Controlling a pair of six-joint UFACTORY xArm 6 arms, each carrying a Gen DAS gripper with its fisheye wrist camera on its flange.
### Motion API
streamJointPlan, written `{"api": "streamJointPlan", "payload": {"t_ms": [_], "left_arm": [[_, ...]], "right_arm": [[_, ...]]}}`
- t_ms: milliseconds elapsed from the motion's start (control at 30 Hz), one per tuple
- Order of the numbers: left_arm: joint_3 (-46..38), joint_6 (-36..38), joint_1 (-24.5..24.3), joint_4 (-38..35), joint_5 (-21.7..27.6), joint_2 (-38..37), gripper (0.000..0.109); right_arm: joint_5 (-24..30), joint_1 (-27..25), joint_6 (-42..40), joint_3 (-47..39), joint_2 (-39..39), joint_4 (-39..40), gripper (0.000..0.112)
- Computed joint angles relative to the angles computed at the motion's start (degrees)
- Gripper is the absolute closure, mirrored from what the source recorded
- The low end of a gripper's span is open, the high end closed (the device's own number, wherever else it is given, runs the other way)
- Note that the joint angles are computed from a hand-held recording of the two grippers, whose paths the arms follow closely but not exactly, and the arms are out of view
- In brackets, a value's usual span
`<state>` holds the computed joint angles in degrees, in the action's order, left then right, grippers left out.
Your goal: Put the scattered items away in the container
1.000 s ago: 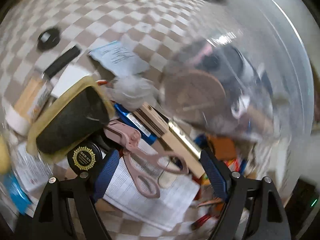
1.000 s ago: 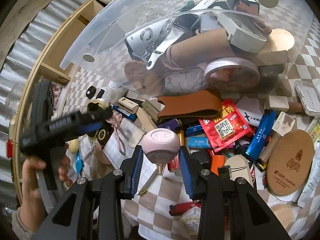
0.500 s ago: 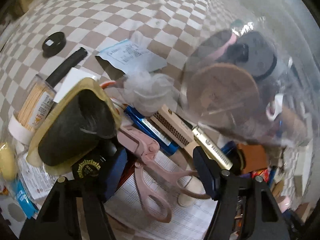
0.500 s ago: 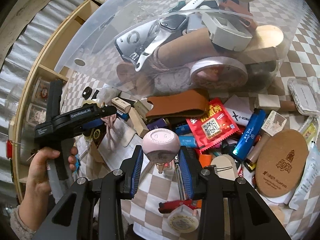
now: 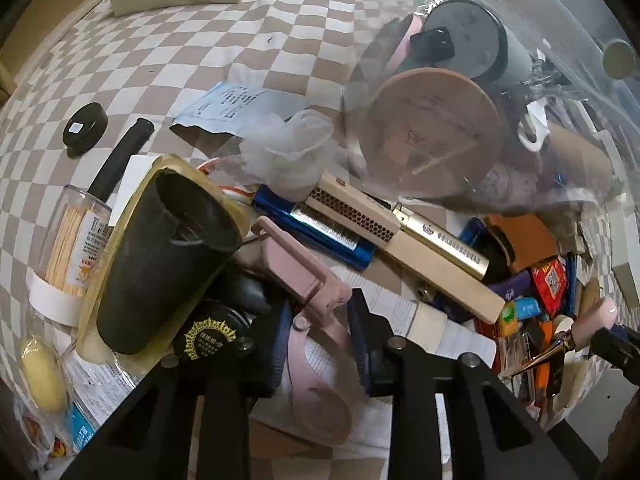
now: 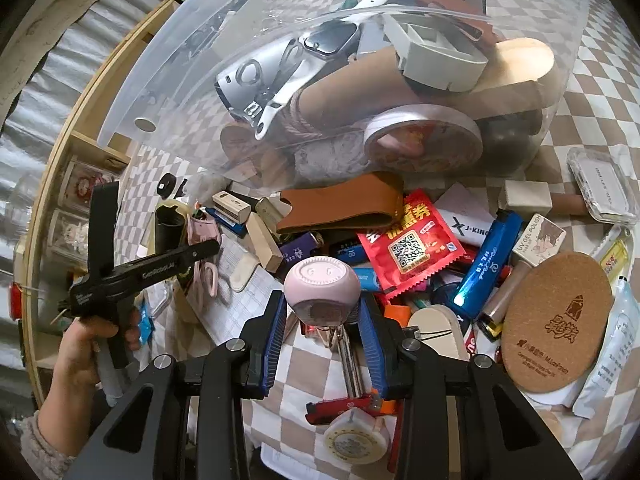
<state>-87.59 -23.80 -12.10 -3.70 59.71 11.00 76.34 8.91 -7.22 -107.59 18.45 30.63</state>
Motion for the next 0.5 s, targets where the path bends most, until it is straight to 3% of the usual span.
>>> {"api": "streamJointPlan", "payload": {"t_ms": [500], "left_arm": [[-0.70, 1.17, -0.49, -3.98, -2.37, -2.41, 0.080]], "right_arm": [[-2.65, 1.69, 0.06, 0.95, -1.53, 0.29, 0.075]]}}
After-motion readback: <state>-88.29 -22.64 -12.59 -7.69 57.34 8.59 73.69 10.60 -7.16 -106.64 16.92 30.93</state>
